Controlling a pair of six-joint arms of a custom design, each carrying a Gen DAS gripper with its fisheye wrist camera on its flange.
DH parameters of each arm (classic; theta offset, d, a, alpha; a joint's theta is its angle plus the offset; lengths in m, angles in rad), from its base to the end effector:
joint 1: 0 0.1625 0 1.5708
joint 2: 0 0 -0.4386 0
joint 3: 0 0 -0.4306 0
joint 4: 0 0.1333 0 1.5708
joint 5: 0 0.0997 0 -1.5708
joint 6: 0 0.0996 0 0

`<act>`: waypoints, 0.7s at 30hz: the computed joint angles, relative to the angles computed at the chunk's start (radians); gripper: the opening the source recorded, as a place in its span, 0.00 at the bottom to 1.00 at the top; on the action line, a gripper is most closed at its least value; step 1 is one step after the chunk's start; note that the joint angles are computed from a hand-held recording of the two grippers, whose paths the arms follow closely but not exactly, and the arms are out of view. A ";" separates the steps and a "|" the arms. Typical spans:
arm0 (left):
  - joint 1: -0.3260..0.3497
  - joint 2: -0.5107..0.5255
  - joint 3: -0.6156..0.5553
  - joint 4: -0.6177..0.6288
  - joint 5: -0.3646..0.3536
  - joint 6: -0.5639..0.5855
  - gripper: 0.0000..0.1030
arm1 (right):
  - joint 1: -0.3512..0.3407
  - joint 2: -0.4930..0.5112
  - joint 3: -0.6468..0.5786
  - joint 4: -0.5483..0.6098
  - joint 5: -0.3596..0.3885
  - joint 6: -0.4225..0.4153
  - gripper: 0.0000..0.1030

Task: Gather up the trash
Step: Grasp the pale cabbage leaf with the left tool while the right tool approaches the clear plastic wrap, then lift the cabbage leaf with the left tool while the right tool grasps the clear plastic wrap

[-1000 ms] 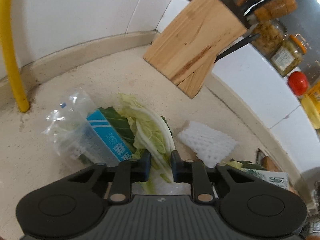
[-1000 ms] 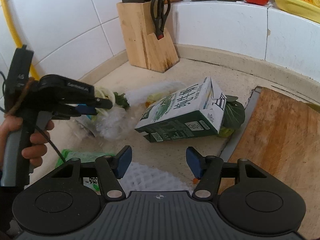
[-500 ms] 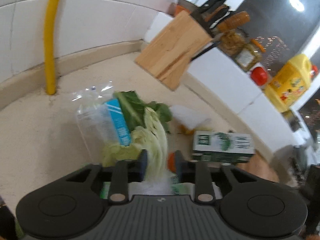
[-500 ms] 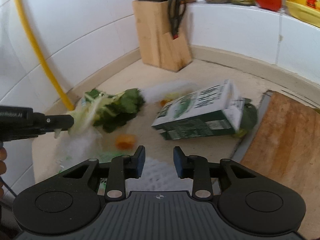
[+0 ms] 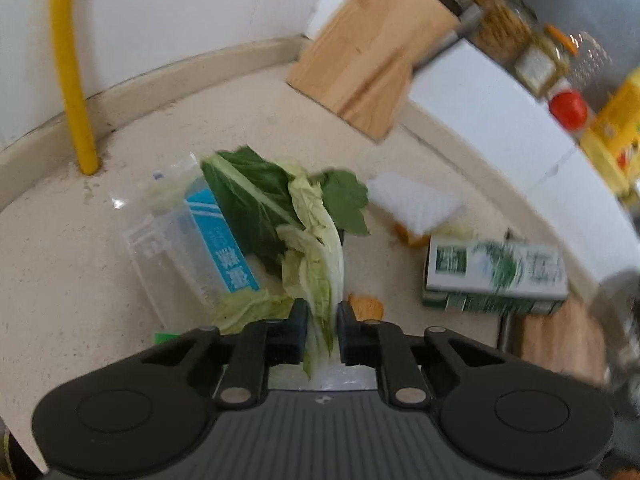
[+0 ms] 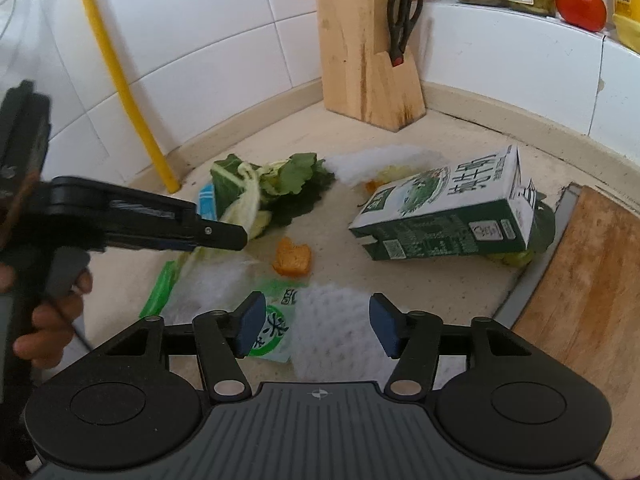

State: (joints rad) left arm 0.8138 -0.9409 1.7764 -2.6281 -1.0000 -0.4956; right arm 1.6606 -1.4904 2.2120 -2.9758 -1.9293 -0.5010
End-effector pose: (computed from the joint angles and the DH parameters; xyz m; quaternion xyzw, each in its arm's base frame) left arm -0.3192 -0.6104 0.1378 0.0934 0.9496 -0.2501 0.1645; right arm 0.1423 -0.4839 0.3059 0.2127 -0.9043 0.2885 0.2318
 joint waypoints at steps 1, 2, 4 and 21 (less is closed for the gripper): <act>-0.004 -0.011 0.012 -0.023 0.004 -0.005 0.08 | -0.002 -0.004 0.003 0.003 0.005 -0.001 0.61; -0.011 -0.022 0.023 -0.047 0.011 -0.009 0.08 | -0.004 -0.008 0.005 0.011 0.014 0.001 0.60; -0.024 -0.046 0.051 -0.107 0.005 -0.006 0.08 | -0.010 -0.015 0.005 0.036 0.039 0.002 0.53; -0.083 -0.181 0.231 -0.258 0.092 -0.019 0.08 | 0.014 0.136 -0.050 0.031 0.148 -0.063 0.71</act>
State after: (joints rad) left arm 0.7307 -1.1223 2.0077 -2.8856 -0.9076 -0.5146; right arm 1.6748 -1.3544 2.1616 -2.9445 -1.7817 -0.5640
